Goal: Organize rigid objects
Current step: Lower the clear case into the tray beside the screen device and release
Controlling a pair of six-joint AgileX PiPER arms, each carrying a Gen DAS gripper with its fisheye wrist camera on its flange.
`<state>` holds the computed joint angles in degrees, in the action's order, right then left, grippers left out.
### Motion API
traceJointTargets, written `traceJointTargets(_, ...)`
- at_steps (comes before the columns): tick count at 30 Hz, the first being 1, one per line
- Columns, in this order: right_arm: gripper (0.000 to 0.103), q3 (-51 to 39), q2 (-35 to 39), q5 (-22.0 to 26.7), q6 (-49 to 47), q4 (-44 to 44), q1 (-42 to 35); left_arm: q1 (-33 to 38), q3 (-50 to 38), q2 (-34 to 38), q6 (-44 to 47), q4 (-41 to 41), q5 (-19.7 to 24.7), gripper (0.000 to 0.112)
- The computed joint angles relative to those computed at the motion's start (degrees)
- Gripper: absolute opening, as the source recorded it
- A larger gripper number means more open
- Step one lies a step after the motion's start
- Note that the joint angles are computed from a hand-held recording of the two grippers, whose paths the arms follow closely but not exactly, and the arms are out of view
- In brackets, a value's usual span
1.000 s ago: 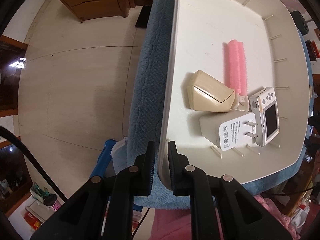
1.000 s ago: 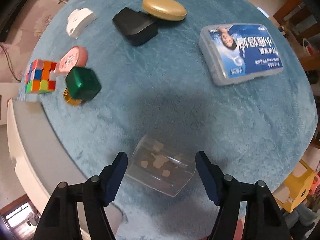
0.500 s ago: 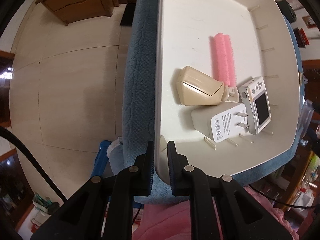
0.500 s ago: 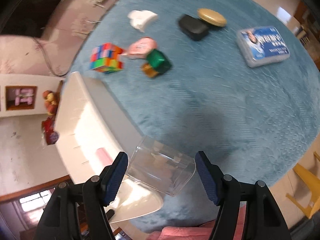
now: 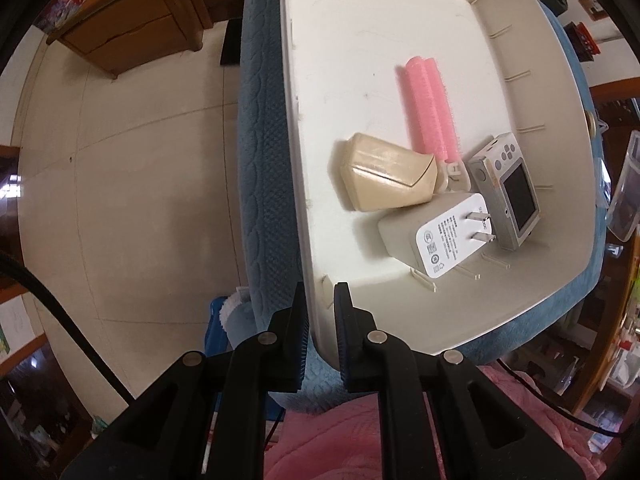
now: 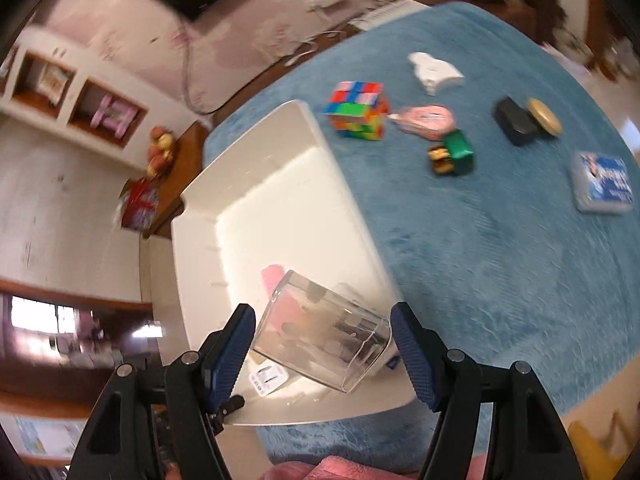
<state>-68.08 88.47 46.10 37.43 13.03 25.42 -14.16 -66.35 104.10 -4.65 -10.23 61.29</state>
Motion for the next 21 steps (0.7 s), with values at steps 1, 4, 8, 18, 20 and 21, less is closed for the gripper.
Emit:
traceJointTargets(1, 0.071, -0.4, 0.4, -0.3, -0.3, -0.5, 0.9, -0.2, -0.5, 0.1, -0.1, 0.3, -0.2, 0.012)
traceJointTargets(4, 0.071, -0.8, 0.9, -1.1, -1.9, -0.8, 2.8, 0.9, -1.5, -0.1, 2.2, 0.6, -0.9, 0.012)
traceJointTargets(8, 0.072, -2.1, 2.0, -0.8, -2.9, -2.7, 5.4, 1.4, -2.0, -0.4, 5.4, 0.2, -2.2, 0.012)
traceJointTargets(18, 0.081, -5.5, 3.5, 3.1, -2.5, -15.0, 13.7, -1.4, -4.4, 1.5, 5.4, 3.5, -3.4, 0.012)
traceJointTargets(20, 0.081, -5.8, 3.4, 4.7, -2.1, -19.0, 15.7, -1.3, -4.4, 1.6, 5.6, 3.0, -3.7, 0.012)
traceJointTargets(21, 0.081, -5.8, 3.3, 5.4, -1.9, -20.2, 16.2, -0.6, -4.6, 1.6, 6.2, 2.8, -3.6, 0.012)
